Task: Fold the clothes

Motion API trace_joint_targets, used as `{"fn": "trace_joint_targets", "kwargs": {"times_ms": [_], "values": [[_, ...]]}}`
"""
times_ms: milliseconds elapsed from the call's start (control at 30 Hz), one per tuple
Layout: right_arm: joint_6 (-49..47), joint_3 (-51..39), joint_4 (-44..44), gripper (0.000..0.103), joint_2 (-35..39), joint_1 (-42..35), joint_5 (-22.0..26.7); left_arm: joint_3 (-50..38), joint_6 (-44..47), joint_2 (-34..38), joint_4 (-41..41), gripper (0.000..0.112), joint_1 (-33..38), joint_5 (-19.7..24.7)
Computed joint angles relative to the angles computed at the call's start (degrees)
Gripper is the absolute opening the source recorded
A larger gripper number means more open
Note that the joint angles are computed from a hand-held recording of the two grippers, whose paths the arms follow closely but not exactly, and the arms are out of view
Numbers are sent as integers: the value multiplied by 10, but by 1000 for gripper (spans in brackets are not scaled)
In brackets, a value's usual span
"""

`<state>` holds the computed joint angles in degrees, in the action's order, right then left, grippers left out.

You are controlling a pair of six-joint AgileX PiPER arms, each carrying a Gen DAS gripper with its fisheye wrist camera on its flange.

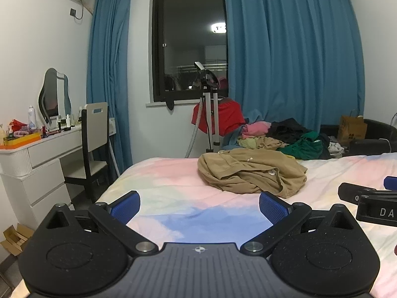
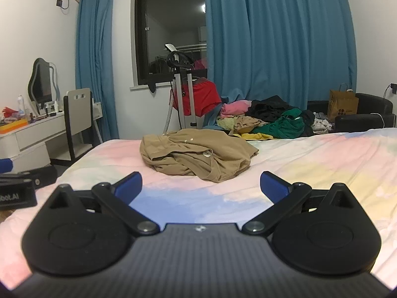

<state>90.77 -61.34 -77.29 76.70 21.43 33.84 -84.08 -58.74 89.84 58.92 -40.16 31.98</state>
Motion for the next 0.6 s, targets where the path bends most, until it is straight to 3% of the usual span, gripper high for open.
{"fn": "trace_joint_targets", "kwargs": {"times_ms": [167,267,333,600], "values": [[-37,-2,22,103,-6,-11,-3,18,-35,-8,35,103,-5,-3],[-18,-2,4,103,3,4,11,-17,18,18,-18,103,20,-14],[12,5,-19,103,11,15,16,2,-8,1,16,103,-2,9],[4,15,-11,103,-4,-4,-14,2,2,3,7,103,1,8]]}}
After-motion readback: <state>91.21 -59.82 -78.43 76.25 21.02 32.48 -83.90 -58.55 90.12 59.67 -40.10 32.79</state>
